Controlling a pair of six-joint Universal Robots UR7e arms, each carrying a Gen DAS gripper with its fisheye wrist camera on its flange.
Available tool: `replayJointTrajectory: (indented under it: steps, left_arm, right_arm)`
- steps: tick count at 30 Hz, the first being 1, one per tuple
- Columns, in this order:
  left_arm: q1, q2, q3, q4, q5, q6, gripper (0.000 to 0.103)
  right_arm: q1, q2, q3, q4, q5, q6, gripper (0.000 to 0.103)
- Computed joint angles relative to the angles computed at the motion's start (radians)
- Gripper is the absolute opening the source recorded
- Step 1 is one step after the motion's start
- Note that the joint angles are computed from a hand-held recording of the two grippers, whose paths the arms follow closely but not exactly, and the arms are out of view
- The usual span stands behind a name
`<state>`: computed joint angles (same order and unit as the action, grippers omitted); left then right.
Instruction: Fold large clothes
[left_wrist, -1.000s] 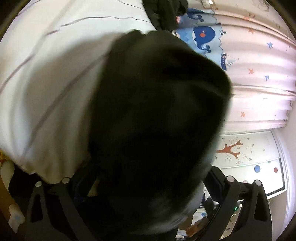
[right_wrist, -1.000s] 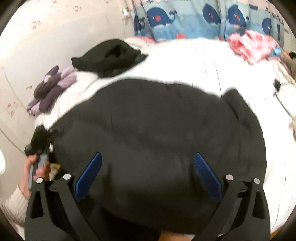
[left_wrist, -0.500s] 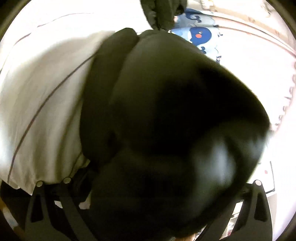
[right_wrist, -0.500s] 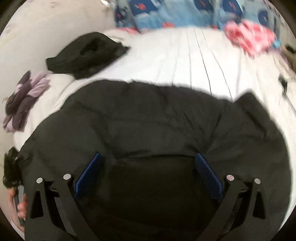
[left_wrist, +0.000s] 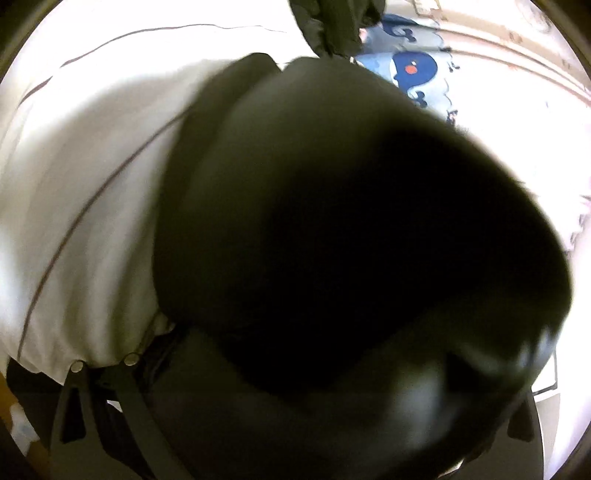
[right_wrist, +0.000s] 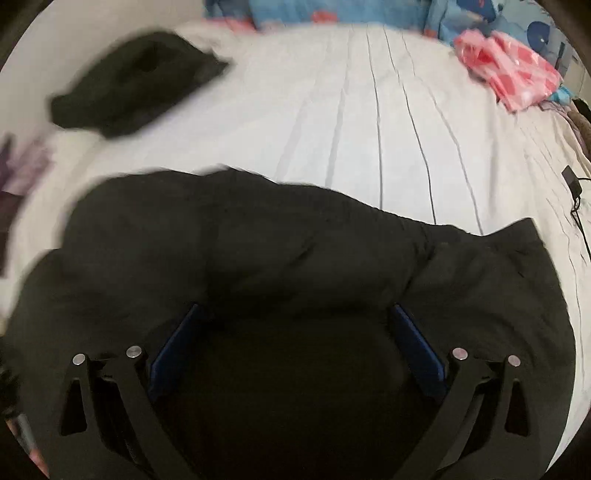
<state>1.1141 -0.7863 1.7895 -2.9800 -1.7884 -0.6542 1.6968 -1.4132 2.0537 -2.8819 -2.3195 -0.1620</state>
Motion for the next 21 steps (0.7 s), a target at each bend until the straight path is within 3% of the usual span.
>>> replayJointTrajectory:
  steps: [3,6,9,12,14,17,19,21]
  left_arm:
    - [0.005,0.014,-0.019,-0.008,-0.016,0.001,0.096]
    - [-0.001,0.018,-0.013,-0.030,-0.001,0.003,0.096]
    - [-0.020,0.018,-0.018,-0.028,0.016,0.009,0.092]
    - [-0.028,-0.001,0.002,-0.027,0.035,0.034,0.085]
    - [-0.025,0.010,-0.009,-0.030,0.040,0.030,0.081]
    - [-0.034,0.017,-0.007,-0.049,0.056,0.027,0.076]
    - [-0.045,0.017,-0.008,-0.051,0.067,0.037,0.071]
    - [-0.045,0.019,-0.021,-0.043,0.064,0.041,0.067]
  right_arm:
    - [0.088,-0.059,0.149,-0.129,-0.071,-0.058,0.097]
    - [0.070,-0.036,0.204,-0.123,-0.104,-0.099,0.097]
    - [0.082,-0.059,0.178,-0.047,-0.103,-0.016,0.097]
    - [0.144,-0.055,0.212,-0.170,-0.119,-0.075,0.097]
    - [0.136,-0.039,0.230,-0.151,-0.121,-0.075,0.097]
    - [0.105,-0.008,0.244,-0.213,-0.108,-0.146,0.097]
    - [0.110,-0.036,0.230,-0.172,-0.085,-0.108,0.097]
    - [0.130,-0.031,0.240,-0.233,-0.107,-0.153,0.097]
